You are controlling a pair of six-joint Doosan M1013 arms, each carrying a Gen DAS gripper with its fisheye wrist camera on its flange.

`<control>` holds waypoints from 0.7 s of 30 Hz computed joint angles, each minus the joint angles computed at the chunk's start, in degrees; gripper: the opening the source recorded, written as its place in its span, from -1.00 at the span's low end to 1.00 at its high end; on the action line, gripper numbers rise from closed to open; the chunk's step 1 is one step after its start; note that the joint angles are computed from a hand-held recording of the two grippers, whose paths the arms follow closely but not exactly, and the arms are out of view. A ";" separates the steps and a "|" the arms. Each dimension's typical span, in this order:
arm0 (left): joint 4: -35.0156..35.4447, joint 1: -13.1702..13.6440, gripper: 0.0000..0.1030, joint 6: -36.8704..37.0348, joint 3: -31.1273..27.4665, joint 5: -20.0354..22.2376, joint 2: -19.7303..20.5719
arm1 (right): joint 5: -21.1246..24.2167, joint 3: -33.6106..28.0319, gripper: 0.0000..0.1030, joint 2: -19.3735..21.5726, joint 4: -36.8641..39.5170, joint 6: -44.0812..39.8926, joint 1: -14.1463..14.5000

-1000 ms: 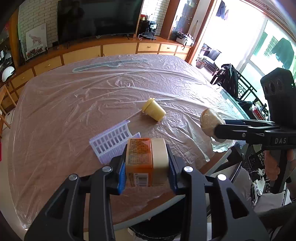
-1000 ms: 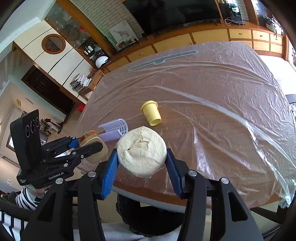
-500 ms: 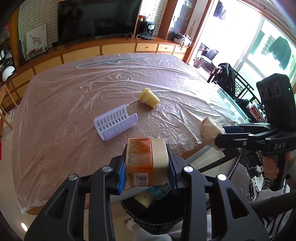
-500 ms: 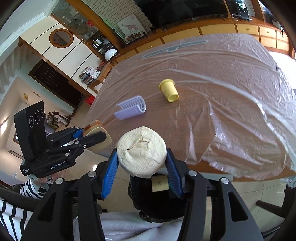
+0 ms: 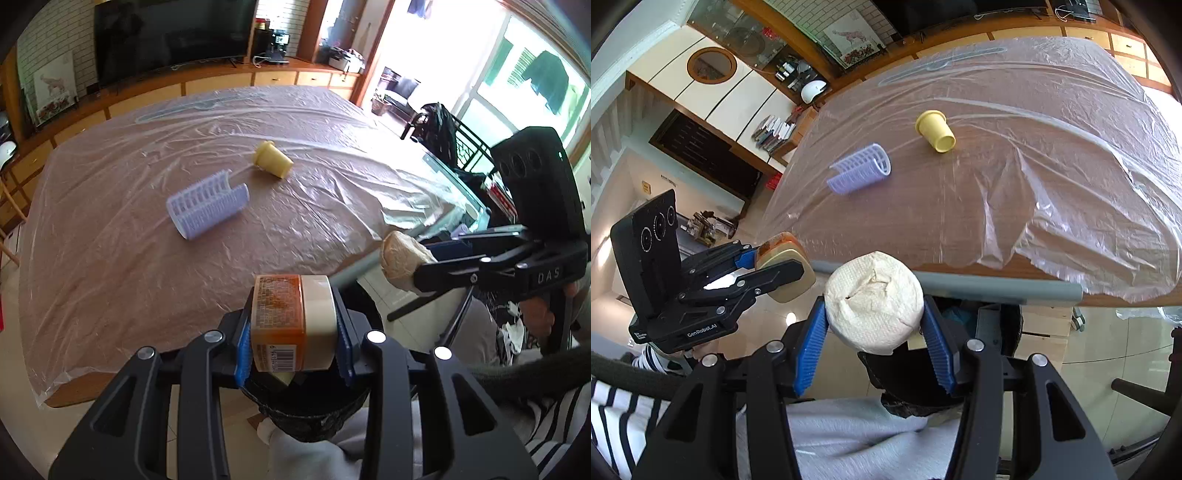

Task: Collect trash
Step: 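Carry the tape roll and jar with both tools over the trash bin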

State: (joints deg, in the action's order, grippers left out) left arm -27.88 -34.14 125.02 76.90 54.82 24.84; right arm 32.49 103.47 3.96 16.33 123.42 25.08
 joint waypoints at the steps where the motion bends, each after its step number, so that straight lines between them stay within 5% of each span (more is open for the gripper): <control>1: -0.02 -0.07 -0.27 0.55 0.26 0.46 -0.11 | 0.38 0.10 -0.04 -0.11 -0.16 0.09 0.22; 21: 1.20 -1.27 -0.27 3.23 3.34 2.95 -0.95 | 4.34 1.27 -0.04 0.20 -2.49 3.26 1.88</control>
State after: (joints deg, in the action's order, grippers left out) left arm -26.68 -35.42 128.24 80.23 57.77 23.89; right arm 36.83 104.74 4.16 13.84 126.68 26.96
